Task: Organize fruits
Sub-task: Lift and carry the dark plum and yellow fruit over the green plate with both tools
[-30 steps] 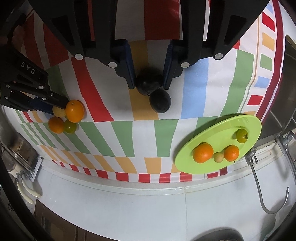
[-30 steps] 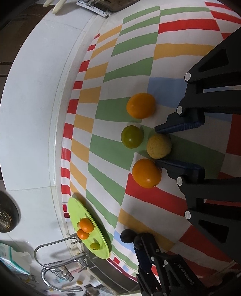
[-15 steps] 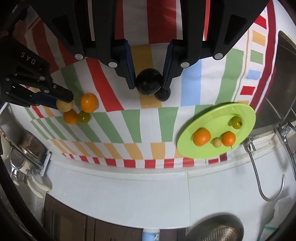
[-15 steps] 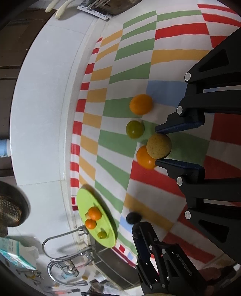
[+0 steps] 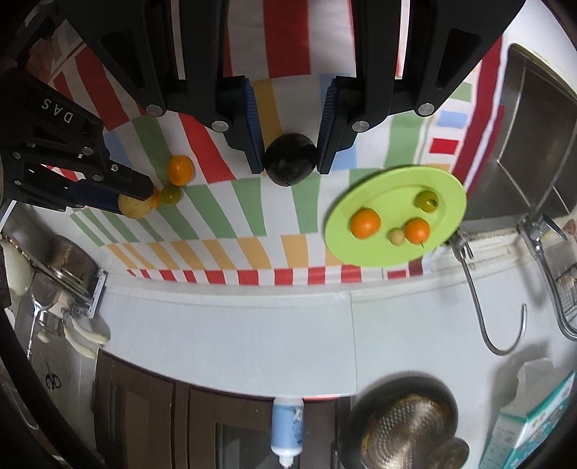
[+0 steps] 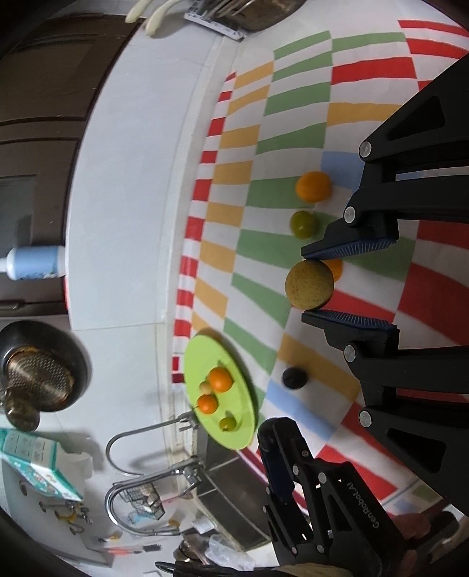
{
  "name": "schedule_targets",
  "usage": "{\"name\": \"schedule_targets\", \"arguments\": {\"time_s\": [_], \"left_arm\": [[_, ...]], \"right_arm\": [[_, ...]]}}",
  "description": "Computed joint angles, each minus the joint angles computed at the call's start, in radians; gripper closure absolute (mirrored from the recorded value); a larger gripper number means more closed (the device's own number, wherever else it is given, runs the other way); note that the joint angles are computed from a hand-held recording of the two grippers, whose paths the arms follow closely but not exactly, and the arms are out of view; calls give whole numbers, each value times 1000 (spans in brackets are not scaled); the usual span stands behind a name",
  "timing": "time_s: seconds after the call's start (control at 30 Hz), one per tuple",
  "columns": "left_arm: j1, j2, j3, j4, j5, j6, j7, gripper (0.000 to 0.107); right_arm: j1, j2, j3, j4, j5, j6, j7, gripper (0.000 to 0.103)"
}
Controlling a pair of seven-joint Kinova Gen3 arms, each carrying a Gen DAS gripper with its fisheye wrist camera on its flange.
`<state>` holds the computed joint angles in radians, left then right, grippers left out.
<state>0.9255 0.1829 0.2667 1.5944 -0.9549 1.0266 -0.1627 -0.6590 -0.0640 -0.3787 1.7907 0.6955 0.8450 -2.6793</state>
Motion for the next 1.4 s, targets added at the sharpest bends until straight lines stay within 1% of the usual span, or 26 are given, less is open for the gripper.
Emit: {"name": "schedule_targets", "arguments": {"time_s": [0.27, 0.57, 0.77, 0.93, 1.03, 1.17, 1.3, 1.4], "left_arm": [[-27, -51, 12, 34, -48, 18, 7, 78], [-99, -94, 34, 58, -95, -14, -18, 78], [-159, -117, 32, 72, -101, -55, -45, 78], [-241, -147, 17, 83, -32, -140, -118, 78], [-277, -150, 16, 86, -37, -158, -147, 78], [-318, -153, 7, 90, -27, -193, -180, 78], [-358, -149, -8, 86, 3, -231, -226, 78], [-384, -143, -22, 84, 32, -255, -260, 78]], "right_arm": [[-41, 36, -14, -63, 86, 3, -47, 73], [-108, 104, 29, -151, 155, -14, -57, 73], [-152, 165, 76, -226, 177, -33, -40, 73], [-194, 219, 120, -291, 186, -32, -13, 73], [-220, 250, 148, -330, 199, -34, -4, 73], [-242, 297, 183, -395, 188, -37, 37, 73], [-249, 337, 216, -454, 140, -50, 91, 73], [-243, 372, 236, -501, 80, -60, 144, 73]]}}
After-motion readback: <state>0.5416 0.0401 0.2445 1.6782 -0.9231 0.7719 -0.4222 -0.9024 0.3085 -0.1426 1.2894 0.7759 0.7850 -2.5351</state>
